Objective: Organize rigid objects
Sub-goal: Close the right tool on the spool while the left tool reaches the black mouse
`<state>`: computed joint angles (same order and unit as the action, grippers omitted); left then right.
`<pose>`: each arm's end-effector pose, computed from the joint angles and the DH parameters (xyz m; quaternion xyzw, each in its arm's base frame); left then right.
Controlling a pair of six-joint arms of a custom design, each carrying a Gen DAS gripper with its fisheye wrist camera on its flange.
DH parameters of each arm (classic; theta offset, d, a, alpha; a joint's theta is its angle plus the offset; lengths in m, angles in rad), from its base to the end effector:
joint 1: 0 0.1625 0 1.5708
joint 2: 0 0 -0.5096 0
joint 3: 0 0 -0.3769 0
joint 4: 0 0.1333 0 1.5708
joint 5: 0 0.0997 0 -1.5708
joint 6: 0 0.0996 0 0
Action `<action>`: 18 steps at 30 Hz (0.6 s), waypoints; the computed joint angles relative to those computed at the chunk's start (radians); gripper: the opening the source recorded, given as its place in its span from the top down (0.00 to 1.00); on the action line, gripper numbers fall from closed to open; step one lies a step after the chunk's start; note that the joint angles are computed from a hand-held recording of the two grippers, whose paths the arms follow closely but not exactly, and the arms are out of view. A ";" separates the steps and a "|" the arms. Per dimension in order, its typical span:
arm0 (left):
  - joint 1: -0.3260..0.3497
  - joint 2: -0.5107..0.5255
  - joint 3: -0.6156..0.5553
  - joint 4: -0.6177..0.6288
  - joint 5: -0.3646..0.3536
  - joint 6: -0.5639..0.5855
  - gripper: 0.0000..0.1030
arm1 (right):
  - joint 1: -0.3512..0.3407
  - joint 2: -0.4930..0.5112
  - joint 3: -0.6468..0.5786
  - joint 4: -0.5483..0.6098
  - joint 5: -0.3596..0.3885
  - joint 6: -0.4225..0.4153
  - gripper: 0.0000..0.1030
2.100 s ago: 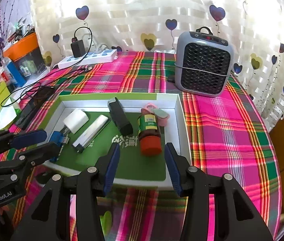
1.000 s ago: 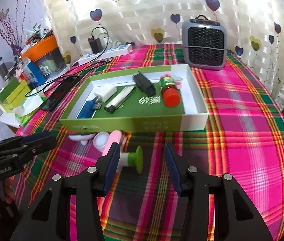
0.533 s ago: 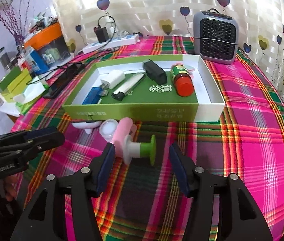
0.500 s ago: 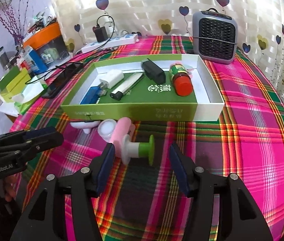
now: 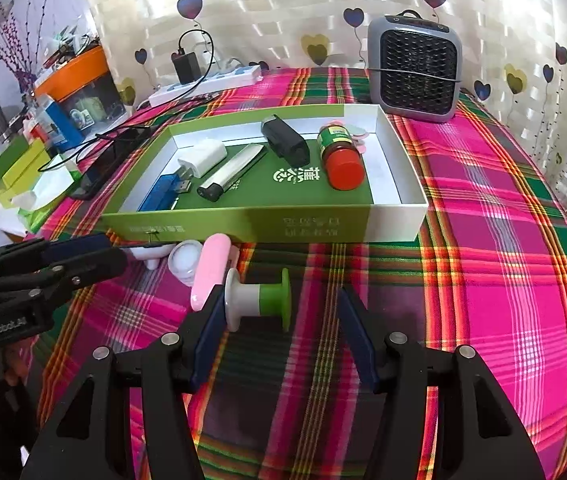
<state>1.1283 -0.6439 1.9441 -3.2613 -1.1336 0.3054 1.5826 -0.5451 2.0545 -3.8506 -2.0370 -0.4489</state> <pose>-0.1133 -0.6488 0.0597 0.3107 0.9069 -0.2034 0.1993 0.0955 -0.5913 0.0561 0.1214 -0.8977 0.3105 0.2882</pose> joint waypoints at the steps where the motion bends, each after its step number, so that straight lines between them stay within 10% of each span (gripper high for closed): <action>1: -0.002 0.004 -0.005 0.003 0.003 0.008 0.61 | 0.000 0.000 0.000 -0.003 0.000 -0.004 0.45; 6: -0.007 0.017 -0.023 0.021 0.018 0.025 0.61 | -0.001 0.003 -0.003 -0.013 -0.008 -0.018 0.63; 18: -0.017 0.044 -0.054 0.058 0.046 0.040 0.61 | -0.007 -0.002 0.001 -0.017 0.004 -0.025 0.68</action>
<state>1.1117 -0.6002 1.8901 -3.2031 -1.0871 0.3452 1.5754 -0.5470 2.0555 -3.8673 -2.0330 -0.4742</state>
